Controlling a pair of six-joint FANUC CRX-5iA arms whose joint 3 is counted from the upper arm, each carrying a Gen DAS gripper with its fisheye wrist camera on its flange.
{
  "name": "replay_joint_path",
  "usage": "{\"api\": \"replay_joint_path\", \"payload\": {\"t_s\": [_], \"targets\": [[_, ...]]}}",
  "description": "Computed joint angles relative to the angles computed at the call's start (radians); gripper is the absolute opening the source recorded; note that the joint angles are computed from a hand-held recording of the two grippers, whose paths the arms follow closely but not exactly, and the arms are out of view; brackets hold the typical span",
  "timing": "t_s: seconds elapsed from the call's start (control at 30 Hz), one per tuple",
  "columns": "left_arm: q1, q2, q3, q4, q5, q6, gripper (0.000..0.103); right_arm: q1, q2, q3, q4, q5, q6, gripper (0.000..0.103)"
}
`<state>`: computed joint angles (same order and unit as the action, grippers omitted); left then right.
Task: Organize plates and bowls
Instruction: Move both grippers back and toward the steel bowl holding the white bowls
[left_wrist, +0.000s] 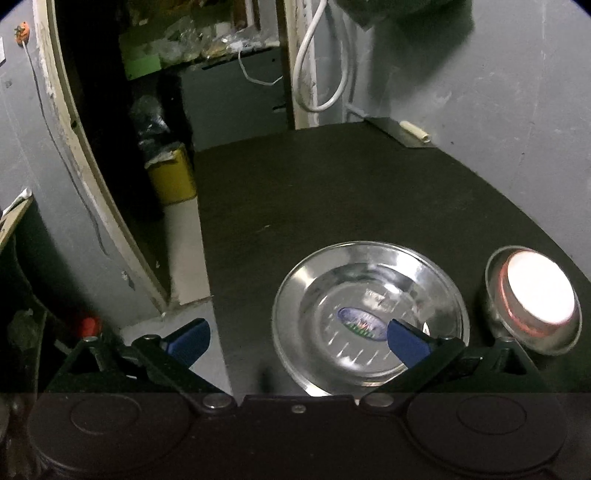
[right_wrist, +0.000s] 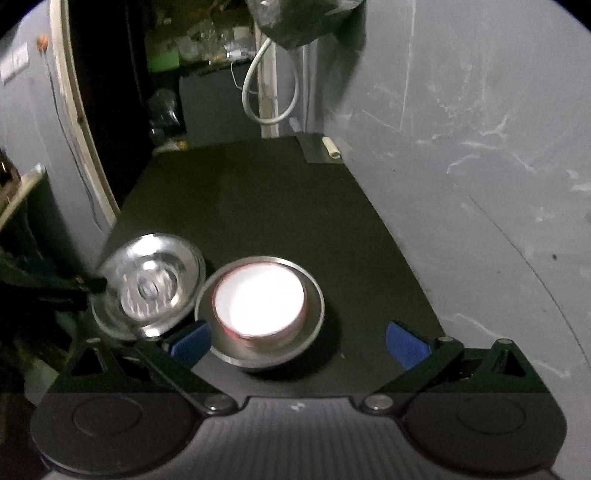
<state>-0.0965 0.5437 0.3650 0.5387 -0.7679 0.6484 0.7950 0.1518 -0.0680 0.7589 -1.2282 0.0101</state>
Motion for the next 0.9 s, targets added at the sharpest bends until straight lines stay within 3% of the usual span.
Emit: {"api": "replay_joint_path", "payload": {"t_s": [0.17, 0.27, 0.37, 0.6, 0.7, 0.9], "targets": [[0.024, -0.045, -0.126, 0.117, 0.042, -0.146, 0.102, 0.053, 0.083, 0.101, -0.07, -0.174, 0.042, 0.103], [0.031, -0.078, -0.203, 0.209, 0.053, -0.224, 0.102, 0.069, 0.081, 0.093, -0.074, -0.184, 0.021, 0.103], [0.034, -0.096, -0.233, 0.24, 0.041, -0.217, 0.102, 0.067, 0.088, 0.091, -0.072, -0.193, 0.018, 0.103], [0.027, -0.126, -0.263, 0.288, 0.016, -0.231, 0.102, 0.042, 0.053, -0.002, 0.019, -0.136, -0.045, 0.103], [0.026, -0.125, -0.241, 0.285, -0.042, -0.218, 0.102, 0.029, 0.024, -0.042, 0.042, -0.112, -0.037, 0.103], [-0.001, -0.123, -0.18, 0.212, -0.114, -0.16, 0.102, -0.003, -0.05, -0.133, 0.033, -0.04, -0.024, 0.103]]}}
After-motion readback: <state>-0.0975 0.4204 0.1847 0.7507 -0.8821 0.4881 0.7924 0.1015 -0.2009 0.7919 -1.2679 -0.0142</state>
